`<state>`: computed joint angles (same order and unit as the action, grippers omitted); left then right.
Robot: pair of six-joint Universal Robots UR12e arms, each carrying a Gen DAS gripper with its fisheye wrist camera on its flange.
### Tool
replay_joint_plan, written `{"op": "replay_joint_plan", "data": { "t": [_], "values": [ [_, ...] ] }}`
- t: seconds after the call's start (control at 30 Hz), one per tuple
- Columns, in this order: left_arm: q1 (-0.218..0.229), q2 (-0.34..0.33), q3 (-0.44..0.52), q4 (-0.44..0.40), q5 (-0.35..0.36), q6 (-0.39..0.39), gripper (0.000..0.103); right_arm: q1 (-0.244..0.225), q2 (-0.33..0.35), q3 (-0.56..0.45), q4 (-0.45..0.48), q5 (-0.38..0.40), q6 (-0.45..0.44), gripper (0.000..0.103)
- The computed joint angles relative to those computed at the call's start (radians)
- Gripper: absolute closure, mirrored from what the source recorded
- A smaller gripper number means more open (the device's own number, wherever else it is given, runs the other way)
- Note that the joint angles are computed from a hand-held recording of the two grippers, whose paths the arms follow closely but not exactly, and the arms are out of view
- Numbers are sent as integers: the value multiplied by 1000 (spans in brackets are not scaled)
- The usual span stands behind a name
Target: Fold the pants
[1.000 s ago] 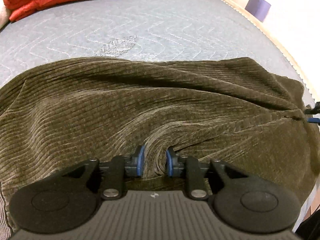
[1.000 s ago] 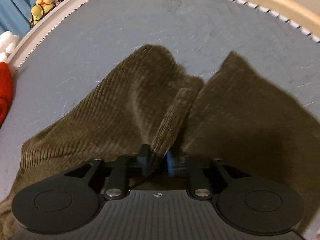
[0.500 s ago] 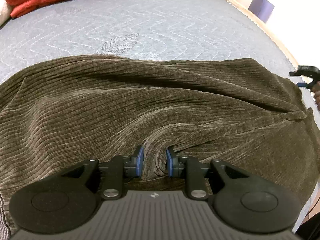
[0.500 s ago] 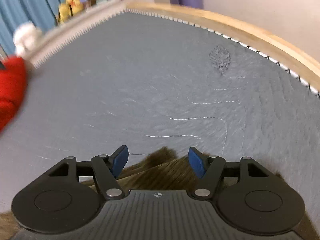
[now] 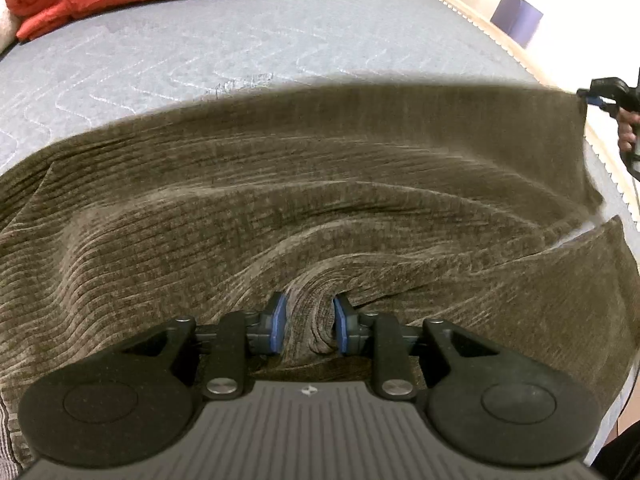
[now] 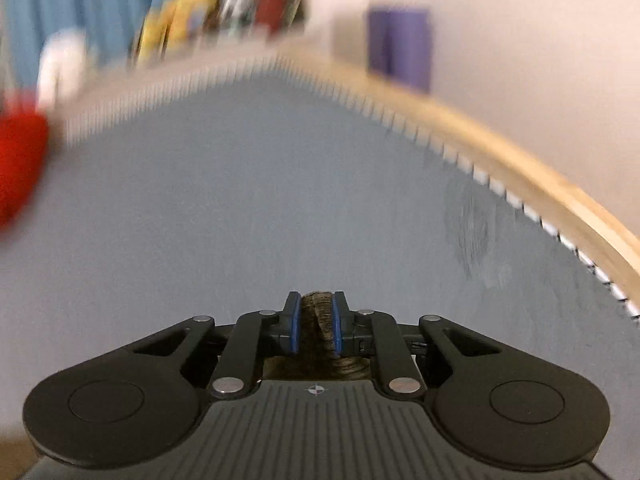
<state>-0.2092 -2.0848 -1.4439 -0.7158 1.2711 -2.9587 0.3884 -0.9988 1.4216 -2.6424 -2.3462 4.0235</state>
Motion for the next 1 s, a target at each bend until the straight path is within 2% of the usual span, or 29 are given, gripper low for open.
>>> {"op": "replay_joint_plan", "data": {
  "t": [0.03,0.07,0.1,0.13,0.17,0.2,0.23,0.4,0.5,0.57,0.6,0.63,0.67,0.7,0.77,0.8,0.87,0.93,1.0],
  "values": [
    [1,0,-1,4,-4,-1,76,3,12,-8,-53,-57,-6,85],
    [2,1,-3,10,-6,-4,76,6,24,-19,-63,-97,-25,84],
    [3,2,-5,15,-13,-7,76,7,37,-36,-53,-126,-35,85],
    [5,3,-8,22,-22,-11,74,7,44,-51,0,-155,-9,84],
    [7,4,-9,27,-30,-15,74,10,48,-65,86,-192,48,73],
    [9,6,-11,34,-37,-19,74,14,45,-62,130,-211,96,56],
    [11,7,-14,43,-47,-24,74,19,36,-44,132,-212,128,52],
    [23,13,-23,70,-94,-56,74,42,13,57,18,-162,118,52],
    [28,15,-22,45,-115,-52,74,71,9,98,-19,-141,86,52],
    [24,8,-1,-58,-93,-18,74,79,7,110,12,-123,56,52],
    [16,7,5,-105,-53,23,72,72,2,106,74,-82,68,50],
    [12,8,2,-118,-40,59,72,58,-13,111,164,-5,91,50],
    [12,12,-4,-110,-38,74,72,55,-26,117,212,30,107,51],
    [14,16,-8,-105,-44,63,72,58,-37,123,220,24,113,50],
    [25,30,-20,-83,-74,28,72,72,-51,109,292,-38,173,50],
    [32,39,-31,-58,-88,16,70,82,-64,113,272,-52,179,50],
    [42,56,-50,-18,-103,-2,69,105,-81,114,219,-84,136,48],
    [53,76,-71,15,-112,-16,66,140,-87,98,192,-147,90,43],
    [60,92,-86,37,-116,-27,66,178,-89,76,123,-186,31,37]
  ]
}}
